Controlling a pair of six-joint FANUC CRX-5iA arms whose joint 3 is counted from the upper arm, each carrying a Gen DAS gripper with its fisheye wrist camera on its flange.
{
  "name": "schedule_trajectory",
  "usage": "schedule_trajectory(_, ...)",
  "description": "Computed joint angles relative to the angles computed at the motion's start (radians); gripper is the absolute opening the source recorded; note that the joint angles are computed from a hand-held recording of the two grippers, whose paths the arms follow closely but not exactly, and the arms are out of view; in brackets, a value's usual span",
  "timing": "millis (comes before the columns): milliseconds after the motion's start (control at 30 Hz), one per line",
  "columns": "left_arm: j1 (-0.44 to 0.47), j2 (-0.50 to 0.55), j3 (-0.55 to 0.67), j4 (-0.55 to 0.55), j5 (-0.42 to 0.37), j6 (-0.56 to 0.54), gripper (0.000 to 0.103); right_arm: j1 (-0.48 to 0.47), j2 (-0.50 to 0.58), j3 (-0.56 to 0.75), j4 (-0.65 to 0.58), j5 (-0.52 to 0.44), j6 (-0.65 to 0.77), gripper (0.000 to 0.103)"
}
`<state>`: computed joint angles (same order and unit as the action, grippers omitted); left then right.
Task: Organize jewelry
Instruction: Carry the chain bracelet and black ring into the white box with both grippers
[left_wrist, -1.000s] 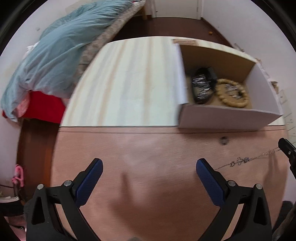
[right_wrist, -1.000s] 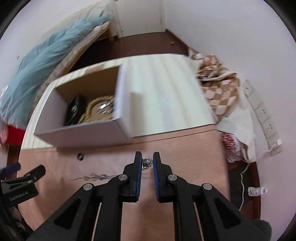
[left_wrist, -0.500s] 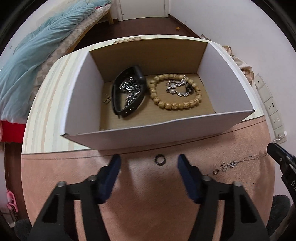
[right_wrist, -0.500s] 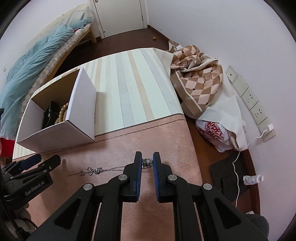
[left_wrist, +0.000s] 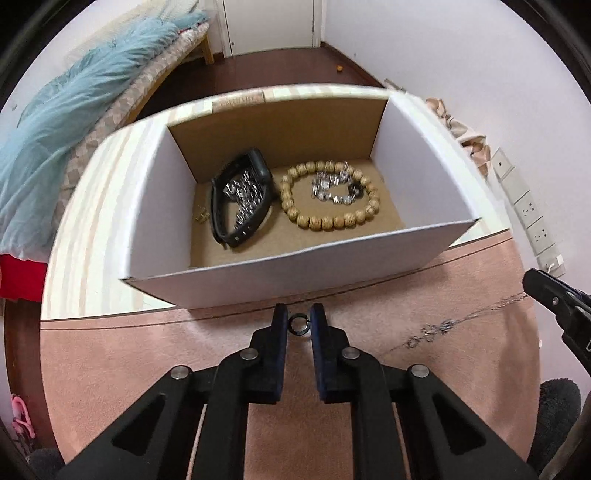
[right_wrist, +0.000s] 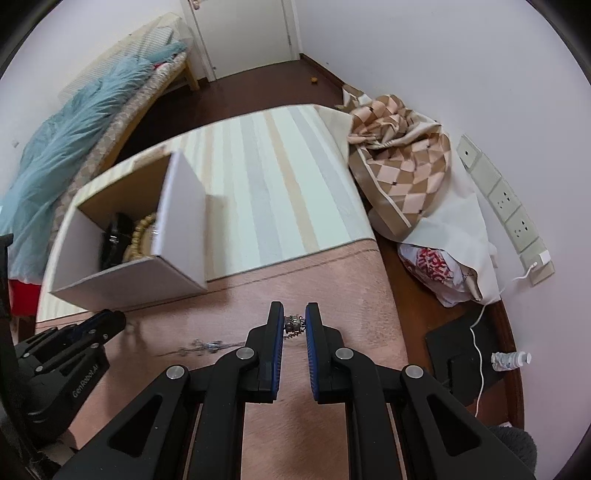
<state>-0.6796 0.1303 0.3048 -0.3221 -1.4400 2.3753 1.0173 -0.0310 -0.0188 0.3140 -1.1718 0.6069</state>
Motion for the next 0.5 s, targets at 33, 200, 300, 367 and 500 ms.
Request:
schedule_trajectory(33,-0.008,-0.007,0.007,-0.013,-0.006,0.004,0.010,0.005,-0.006,0.007,-0.003,0.002,0.005,0.012)
schedule_trajectory(200,-0.050,-0.049,0.045,-0.073,-0.032,0.016,0.010,0.029,-0.023,0.060,0.000,0.005,0.048,0.012)
schedule_trajectory(300,-0.061,-0.066,0.078,-0.105,-0.047,0.008,0.010,0.039,-0.026,0.109,0.008,0.005,0.076,0.012)
schedule_trajectory(367,-0.057,-0.077,0.101,-0.120,-0.052,-0.003,0.010,0.046,-0.025,0.139,0.024,0.001,0.086,0.012)
schedule_trajectory(500,-0.042,-0.087,0.147,-0.139,-0.056,-0.030,0.010,0.054,0.002,0.246,0.059,0.003,0.130,0.012)
